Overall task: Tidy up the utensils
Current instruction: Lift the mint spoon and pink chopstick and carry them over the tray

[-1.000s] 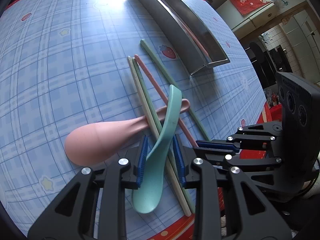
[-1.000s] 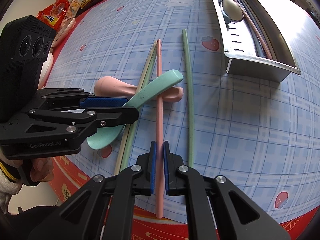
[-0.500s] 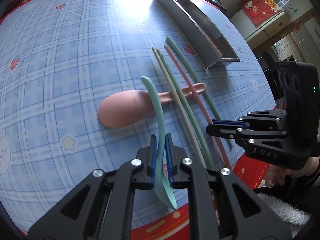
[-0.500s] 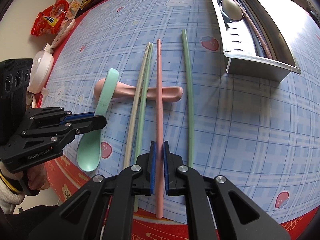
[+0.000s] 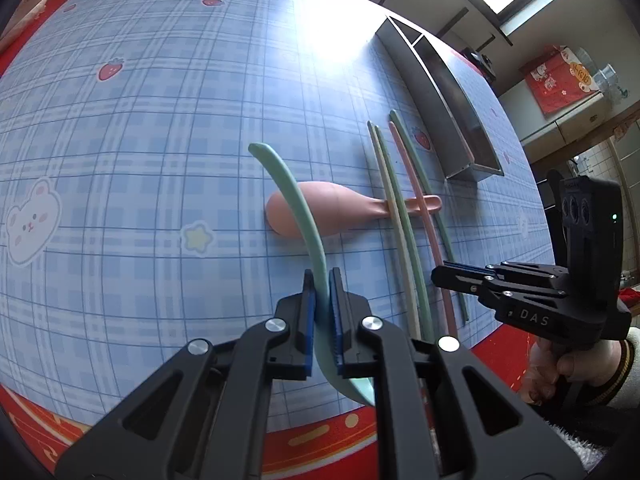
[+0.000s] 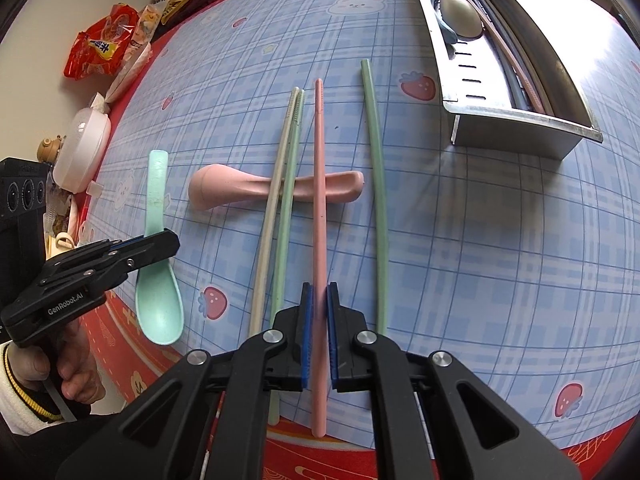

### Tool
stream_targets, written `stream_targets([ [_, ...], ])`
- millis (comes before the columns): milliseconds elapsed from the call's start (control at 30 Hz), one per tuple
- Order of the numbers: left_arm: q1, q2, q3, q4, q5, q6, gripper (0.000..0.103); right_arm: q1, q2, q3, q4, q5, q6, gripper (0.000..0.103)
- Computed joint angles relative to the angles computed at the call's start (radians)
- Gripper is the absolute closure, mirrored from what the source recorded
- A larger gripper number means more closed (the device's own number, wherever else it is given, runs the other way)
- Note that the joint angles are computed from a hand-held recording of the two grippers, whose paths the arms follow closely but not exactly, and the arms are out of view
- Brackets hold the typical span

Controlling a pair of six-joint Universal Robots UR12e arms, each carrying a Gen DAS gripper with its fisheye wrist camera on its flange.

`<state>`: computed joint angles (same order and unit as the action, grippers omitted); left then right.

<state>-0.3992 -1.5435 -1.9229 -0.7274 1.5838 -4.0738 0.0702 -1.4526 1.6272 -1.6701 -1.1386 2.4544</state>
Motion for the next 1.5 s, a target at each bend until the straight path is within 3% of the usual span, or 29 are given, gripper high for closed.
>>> stream_targets([
  [300, -0.022, 0.033, 0.016, -0.122, 0.099, -0.101, 0.092, -0.006, 0.005, -0.009, 0.004, 0.025, 0.013, 0.096],
  [467, -0.032, 0.037, 0.032, -0.184, 0.141, -0.116, 0.092, -0.016, 0.001, -0.010, -0.009, 0.061, 0.009, 0.096],
  [733, -0.032, 0.022, 0.055, -0.218, 0.154, -0.094, 0.092, -0.031, -0.003, -0.012, -0.060, 0.107, 0.013, 0.096],
  [1100, 0.006, 0.020, 0.075, -0.216, 0.149, -0.063, 0.092, -0.058, 0.009, -0.036, -0.144, 0.123, 0.059, 0.096],
  [1500, 0.048, -0.053, 0.176, -0.208, 0.119, 0.075, 0.092, -0.081, 0.052, -0.086, -0.211, 0.128, 0.145, 0.096],
])
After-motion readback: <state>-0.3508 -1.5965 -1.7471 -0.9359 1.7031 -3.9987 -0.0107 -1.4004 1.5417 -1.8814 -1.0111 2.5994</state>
